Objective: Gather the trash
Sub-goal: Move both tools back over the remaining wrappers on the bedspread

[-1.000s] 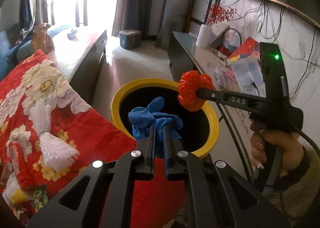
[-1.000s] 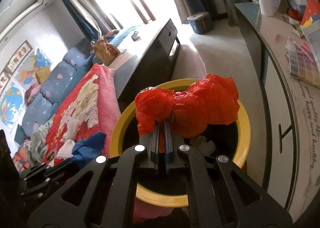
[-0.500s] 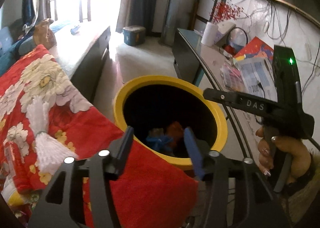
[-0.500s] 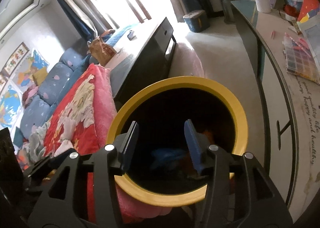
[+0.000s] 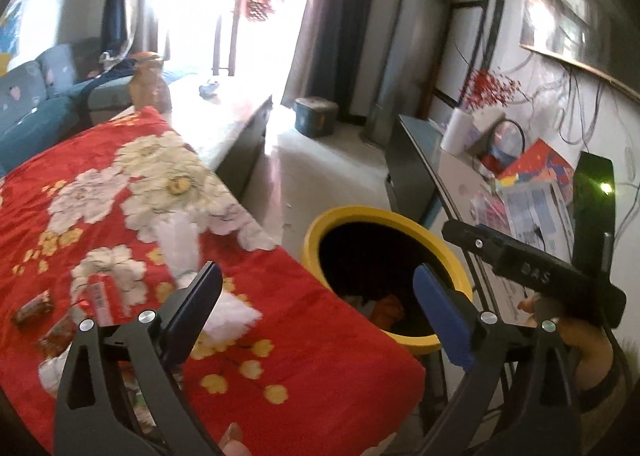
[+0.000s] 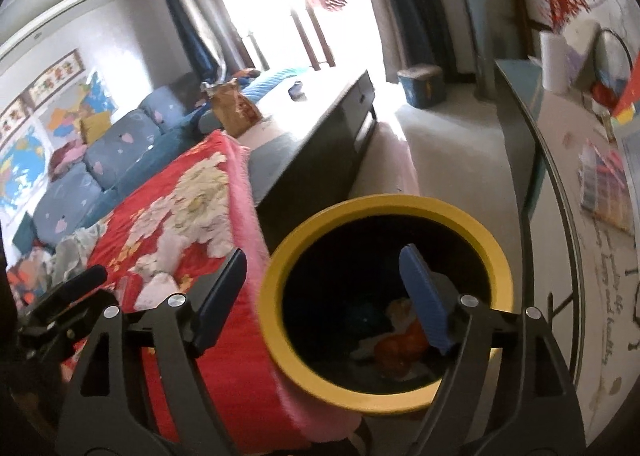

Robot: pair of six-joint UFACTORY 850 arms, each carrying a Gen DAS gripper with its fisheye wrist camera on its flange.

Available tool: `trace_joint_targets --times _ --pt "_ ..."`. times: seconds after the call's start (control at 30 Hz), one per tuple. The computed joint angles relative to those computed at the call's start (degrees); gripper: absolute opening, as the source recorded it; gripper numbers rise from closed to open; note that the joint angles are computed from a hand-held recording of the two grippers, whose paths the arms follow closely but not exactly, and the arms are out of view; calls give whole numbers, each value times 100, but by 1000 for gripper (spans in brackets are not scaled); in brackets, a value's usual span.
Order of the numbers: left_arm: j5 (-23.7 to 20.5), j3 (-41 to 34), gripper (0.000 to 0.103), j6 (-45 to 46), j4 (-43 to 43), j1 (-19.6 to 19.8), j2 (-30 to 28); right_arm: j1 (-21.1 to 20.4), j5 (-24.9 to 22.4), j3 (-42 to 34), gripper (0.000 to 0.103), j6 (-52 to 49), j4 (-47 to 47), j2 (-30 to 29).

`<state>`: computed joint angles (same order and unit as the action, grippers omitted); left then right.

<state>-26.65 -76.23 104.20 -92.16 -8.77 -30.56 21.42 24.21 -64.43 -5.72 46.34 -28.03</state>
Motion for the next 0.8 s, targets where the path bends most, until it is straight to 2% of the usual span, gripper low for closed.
trace_joint_targets --times 0.07,0.3,0.8 --pt "19 83 94 145 -219 76 86 78 67 -40 75 -187 72 10" --pt "88 358 95 933 -1131 324 352 301 227 -152 78 -455 57 18" --pt "164 484 95 1047 -1572 756 472 624 44 -517 80 -918 114 -137"
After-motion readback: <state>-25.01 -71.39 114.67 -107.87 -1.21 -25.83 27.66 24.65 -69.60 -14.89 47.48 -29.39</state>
